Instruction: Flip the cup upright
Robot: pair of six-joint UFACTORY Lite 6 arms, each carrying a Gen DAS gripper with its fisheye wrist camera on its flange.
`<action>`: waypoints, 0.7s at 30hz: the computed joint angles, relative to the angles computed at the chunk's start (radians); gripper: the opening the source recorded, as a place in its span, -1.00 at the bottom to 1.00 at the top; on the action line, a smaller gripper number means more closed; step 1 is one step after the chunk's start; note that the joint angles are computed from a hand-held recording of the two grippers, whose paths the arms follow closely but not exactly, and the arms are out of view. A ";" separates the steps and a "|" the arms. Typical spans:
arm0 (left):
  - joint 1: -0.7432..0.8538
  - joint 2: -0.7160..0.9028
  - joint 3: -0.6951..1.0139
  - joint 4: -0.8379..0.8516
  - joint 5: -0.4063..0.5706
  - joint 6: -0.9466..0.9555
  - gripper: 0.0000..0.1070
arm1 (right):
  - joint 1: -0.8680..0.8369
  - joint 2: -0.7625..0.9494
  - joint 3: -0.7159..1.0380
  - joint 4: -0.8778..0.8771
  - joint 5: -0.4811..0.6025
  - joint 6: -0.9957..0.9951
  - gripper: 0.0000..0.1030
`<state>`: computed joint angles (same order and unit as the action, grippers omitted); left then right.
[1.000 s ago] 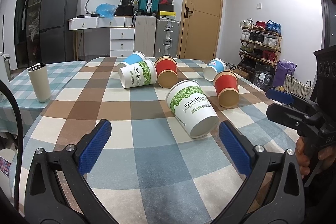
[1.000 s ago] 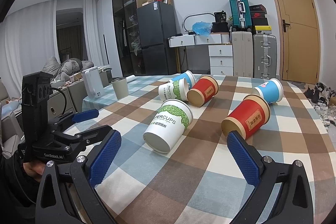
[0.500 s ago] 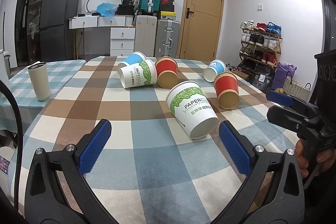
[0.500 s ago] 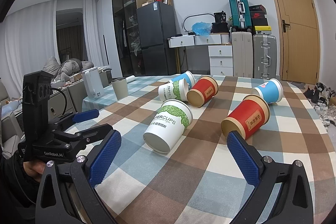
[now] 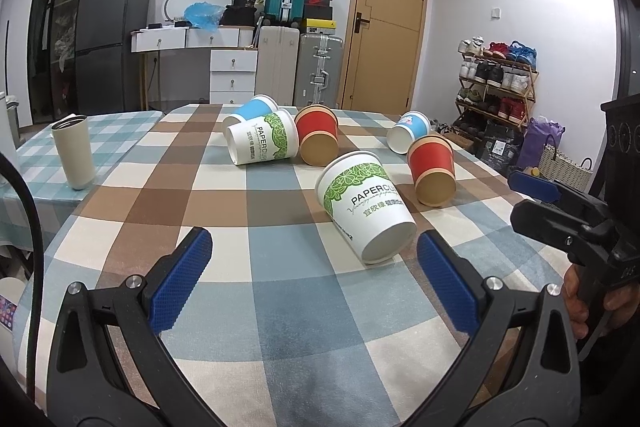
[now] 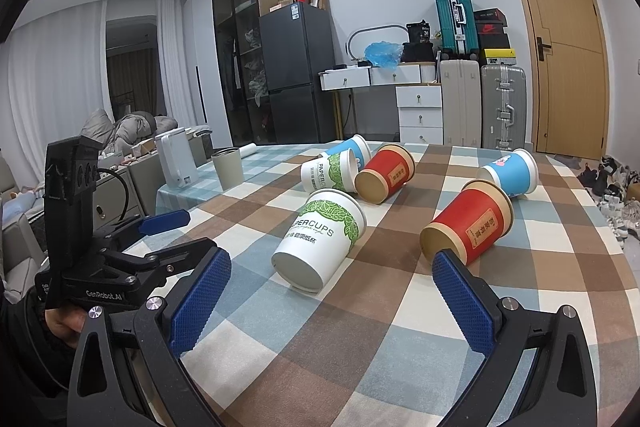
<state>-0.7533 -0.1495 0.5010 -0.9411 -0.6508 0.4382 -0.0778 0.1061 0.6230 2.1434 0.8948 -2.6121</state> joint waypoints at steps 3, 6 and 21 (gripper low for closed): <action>-0.001 0.001 0.000 0.000 -0.002 0.001 0.91 | -0.001 -0.002 -0.002 0.000 0.000 -0.001 1.00; 0.000 0.002 0.001 0.001 0.000 0.000 0.91 | 0.000 -0.001 -0.002 0.001 0.000 -0.001 1.00; 0.007 0.008 0.001 0.016 0.003 -0.014 0.91 | 0.001 0.000 -0.001 0.001 0.000 0.000 1.00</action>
